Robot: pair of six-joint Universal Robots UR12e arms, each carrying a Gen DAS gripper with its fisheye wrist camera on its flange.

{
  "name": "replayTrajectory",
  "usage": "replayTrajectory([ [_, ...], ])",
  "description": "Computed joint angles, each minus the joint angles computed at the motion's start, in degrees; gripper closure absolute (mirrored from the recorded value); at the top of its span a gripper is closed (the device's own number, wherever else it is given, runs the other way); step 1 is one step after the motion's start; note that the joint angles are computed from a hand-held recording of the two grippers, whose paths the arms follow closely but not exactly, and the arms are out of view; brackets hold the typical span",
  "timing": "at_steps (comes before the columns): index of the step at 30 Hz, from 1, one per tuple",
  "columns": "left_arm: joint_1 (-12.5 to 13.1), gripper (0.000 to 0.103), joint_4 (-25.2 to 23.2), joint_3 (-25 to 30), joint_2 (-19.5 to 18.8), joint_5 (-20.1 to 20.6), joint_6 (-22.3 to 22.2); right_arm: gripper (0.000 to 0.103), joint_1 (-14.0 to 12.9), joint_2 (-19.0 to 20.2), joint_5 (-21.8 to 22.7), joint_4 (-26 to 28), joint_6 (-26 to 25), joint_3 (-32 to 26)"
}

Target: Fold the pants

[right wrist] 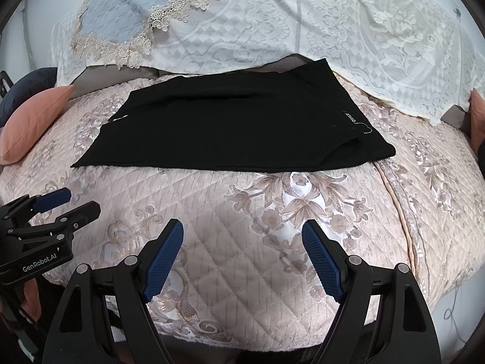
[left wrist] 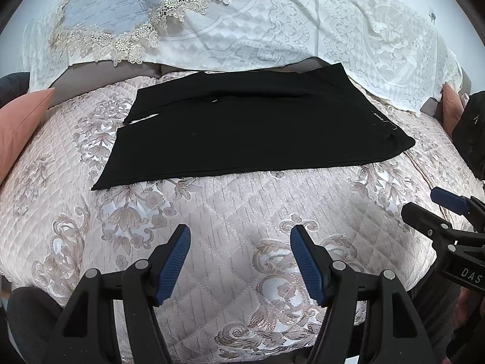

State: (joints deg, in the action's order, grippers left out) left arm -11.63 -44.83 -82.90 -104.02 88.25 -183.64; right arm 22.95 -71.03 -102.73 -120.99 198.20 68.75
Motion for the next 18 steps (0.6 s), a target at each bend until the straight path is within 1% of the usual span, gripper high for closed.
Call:
replayTrajectory([
  [7, 0.0, 0.033, 0.4, -0.1, 0.0, 0.5, 0.2, 0.022, 0.0, 0.0, 0.0, 0.1, -0.1, -0.1],
  [18, 0.2, 0.033, -0.3, 0.0, -0.1, 0.2, -0.2, 0.022, 0.0, 0.4, 0.1, 0.7, -0.3, -0.7],
])
